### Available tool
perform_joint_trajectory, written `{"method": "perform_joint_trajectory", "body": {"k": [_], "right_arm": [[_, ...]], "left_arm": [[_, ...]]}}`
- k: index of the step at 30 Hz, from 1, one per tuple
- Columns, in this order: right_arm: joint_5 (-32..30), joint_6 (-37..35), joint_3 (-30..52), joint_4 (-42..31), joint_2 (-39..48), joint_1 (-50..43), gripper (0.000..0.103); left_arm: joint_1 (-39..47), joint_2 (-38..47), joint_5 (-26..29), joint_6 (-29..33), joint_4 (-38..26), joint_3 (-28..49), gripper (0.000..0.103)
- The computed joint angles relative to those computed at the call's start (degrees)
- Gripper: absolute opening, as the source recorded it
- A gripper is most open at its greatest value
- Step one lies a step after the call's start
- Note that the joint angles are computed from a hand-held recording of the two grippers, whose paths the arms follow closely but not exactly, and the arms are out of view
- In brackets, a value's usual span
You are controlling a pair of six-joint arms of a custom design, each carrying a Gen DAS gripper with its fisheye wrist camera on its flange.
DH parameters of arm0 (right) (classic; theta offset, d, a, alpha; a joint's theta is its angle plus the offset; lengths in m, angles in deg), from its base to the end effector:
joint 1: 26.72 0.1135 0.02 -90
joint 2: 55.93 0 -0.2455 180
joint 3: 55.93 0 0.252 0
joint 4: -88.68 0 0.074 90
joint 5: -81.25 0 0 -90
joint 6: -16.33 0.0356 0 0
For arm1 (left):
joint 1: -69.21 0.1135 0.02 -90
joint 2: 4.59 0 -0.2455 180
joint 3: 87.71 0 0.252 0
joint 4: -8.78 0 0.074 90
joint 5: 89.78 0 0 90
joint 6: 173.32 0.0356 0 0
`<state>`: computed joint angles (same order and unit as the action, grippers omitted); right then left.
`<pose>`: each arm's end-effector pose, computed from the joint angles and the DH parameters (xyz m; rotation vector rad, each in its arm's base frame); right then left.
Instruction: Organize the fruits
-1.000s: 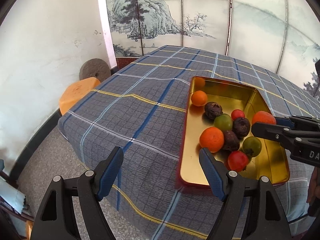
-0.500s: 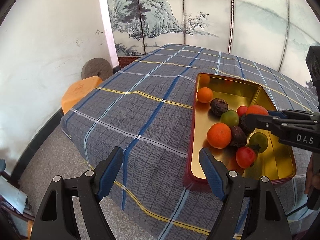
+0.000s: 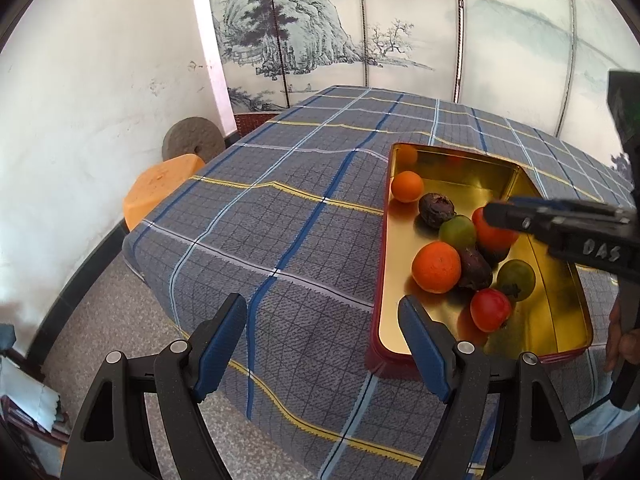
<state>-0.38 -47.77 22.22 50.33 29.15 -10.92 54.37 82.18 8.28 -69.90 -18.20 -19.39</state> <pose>0.3151 0.0838 0.2501 0.2781 2.3414 0.1839 0.3099 -0.0873 0.2010 0.6422 2.2718 -0.1782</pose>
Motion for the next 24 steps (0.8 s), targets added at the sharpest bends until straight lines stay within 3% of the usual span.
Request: {"method": "perform_joint_trajectory", "body": {"k": [6, 11, 17, 24], "right_arm": [[4.13, -0.45, -1.34, 1.03, -5.56, 1.71, 0.058], [13.17, -2.07, -2.07, -1.35, -11.59, 7.46, 0.077], [26.15, -1.35, -3.95, -6.78, -18.58, 17.44, 0.086], [33.71, 2.83, -5.31, -13.42, -23.88, 24.60, 0.089]], "left_arm": [[-0.33, -1.13, -0.29, 0.49, -2.33, 0.54, 0.078], [-0.31, -4.10, 0.08, 0.59, -2.63, -0.43, 0.078], [0.19, -9.90, 2.13, -0.55, -3.01, -2.11, 0.078], [0.59, -19.57, 4.92, -1.10, -3.46, -4.41, 0.088]]}}
